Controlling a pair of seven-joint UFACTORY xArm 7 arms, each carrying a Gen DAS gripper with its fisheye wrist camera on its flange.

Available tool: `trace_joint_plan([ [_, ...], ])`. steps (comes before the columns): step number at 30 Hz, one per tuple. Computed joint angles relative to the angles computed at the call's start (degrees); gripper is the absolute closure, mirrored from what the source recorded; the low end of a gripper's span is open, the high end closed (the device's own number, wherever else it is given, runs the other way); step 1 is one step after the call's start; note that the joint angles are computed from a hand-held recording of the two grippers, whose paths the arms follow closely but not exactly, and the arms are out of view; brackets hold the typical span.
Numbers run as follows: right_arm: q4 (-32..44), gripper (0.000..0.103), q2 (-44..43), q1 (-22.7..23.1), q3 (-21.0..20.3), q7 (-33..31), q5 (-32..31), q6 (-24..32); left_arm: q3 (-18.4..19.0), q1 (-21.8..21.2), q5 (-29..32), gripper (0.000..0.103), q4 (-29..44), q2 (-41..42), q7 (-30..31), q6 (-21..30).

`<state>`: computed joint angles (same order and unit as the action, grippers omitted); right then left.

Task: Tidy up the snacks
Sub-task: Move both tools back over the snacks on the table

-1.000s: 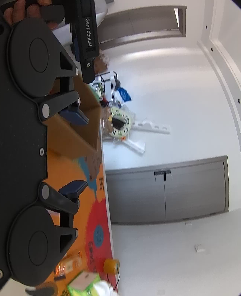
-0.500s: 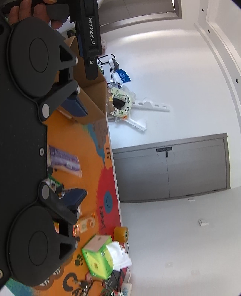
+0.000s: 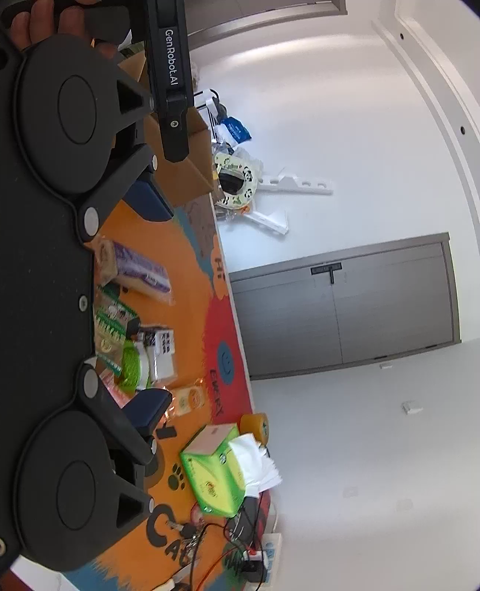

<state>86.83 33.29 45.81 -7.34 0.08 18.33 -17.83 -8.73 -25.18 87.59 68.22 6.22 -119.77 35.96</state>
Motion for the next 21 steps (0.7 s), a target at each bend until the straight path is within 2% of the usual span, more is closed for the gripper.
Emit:
trace_joint_plan([
  [11,-2.05,0.001,0.35,-2.03,0.57,1.28,1.33,-0.42,1.42,-1.8,-2.23,0.019,5.19,5.71,4.15,-2.37],
  [21,-1.36,0.001,2.35,-6.31,3.48,4.11,-1.62,0.52,4.28,-4.12,-4.71,0.019,9.83,11.04,6.93,-4.31],
])
